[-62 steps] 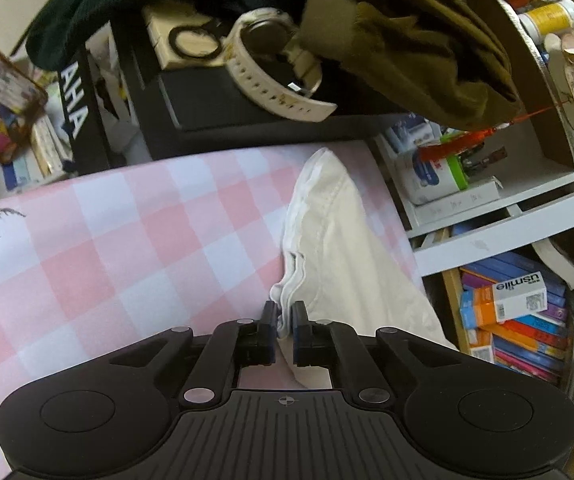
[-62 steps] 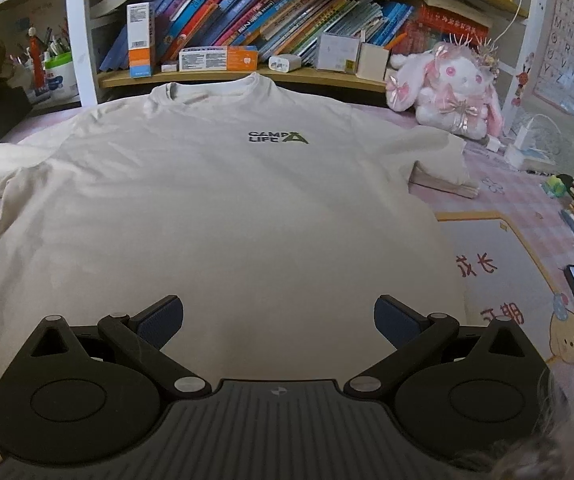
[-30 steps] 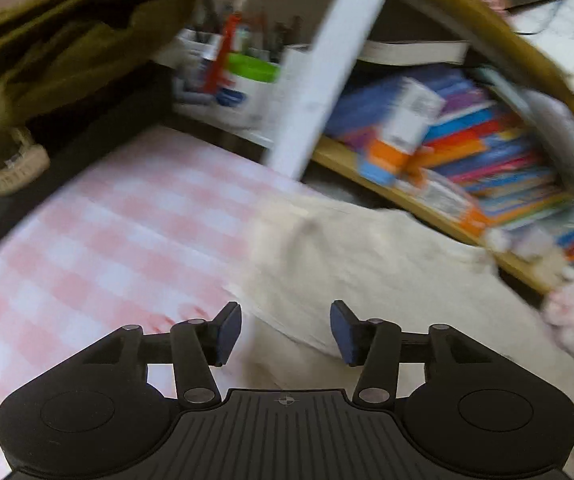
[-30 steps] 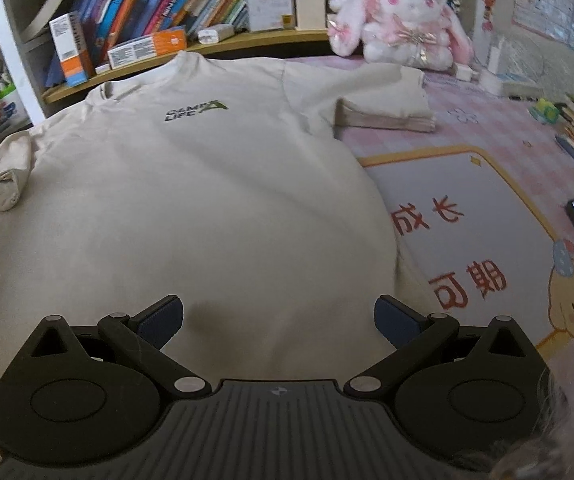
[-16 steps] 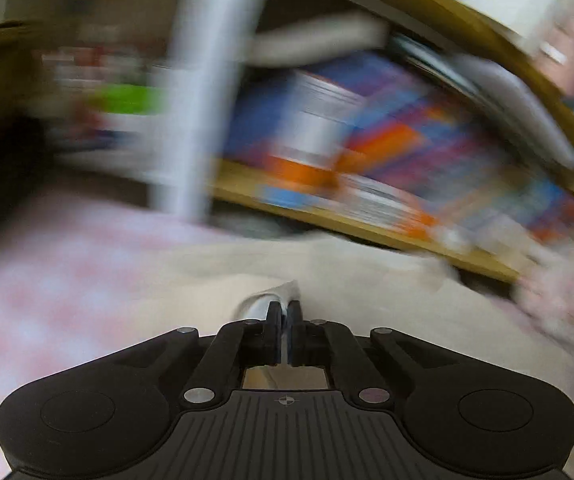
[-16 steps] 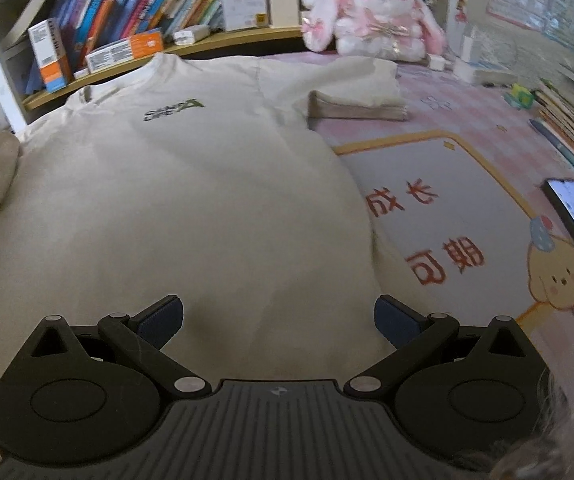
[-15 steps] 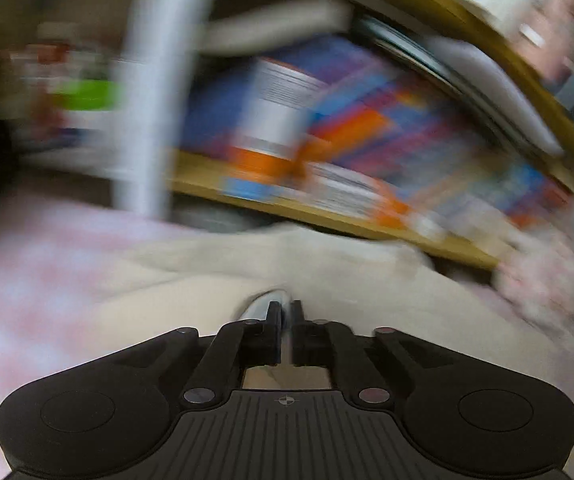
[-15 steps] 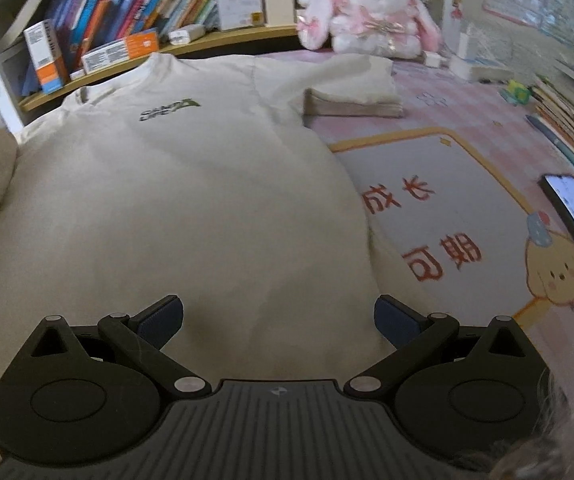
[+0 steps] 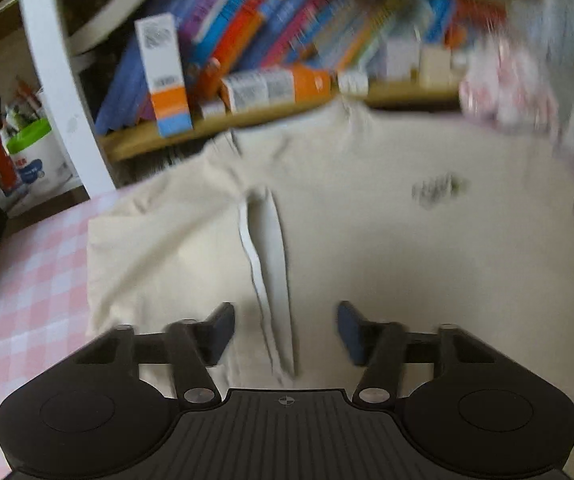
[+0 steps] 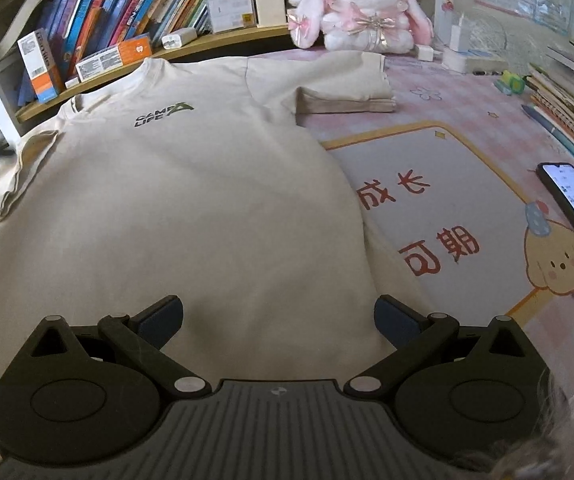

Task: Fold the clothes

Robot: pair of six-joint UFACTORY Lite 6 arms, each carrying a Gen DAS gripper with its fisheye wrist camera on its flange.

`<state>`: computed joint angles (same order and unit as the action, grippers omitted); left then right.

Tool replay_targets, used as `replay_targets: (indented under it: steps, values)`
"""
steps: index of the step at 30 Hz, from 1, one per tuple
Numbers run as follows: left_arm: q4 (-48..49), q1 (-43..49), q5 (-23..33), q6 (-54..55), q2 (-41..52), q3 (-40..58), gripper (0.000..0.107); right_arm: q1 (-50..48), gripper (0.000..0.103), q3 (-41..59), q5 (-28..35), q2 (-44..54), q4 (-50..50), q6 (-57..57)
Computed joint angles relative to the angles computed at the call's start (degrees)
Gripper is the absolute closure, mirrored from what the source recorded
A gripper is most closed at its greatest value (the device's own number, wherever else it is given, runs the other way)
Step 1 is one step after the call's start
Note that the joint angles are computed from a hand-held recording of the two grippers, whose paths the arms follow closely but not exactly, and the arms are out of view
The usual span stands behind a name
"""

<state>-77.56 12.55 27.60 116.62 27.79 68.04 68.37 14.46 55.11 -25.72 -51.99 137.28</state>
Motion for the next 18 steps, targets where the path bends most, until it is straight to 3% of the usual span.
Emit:
replay_targets:
  steps: [1,5,7,10,12,14,18]
  values:
    - [-0.9,-0.5,-1.3,2.6,0.0,-1.4,0.107,-0.2,0.0,0.2,-0.3,0.3,-0.3,-0.2]
    - [1.4,1.6,4.8,0.2,-2.4,-2.2,0.107,0.7,0.0,1.2,-0.3,1.2,-1.0,-1.4]
    - [10.1,0.2,4.3,-5.6,-0.8,0.4,0.098,1.9,0.0,1.1,1.0,0.6,-0.1,-1.2]
    - [9.8,1.1,7.8,-7.0,0.2,4.0,0.096,3.7,0.0,0.6,3.3,-0.6,1.7,-0.5]
    - [4.1,-0.3,4.6,-6.4,1.6,7.3,0.092,5.5,0.0,0.4,5.4,-1.5,3.2,0.3]
    - [0.9,-3.8,-2.5,-5.5,3.9,10.8,0.088,6.7,0.0,0.1,6.5,-2.0,4.7,1.1]
    - [11.7,-8.8,-9.7,-18.1,12.6,21.5,0.087,9.8,0.0,0.7,8.3,-1.3,7.1,2.6]
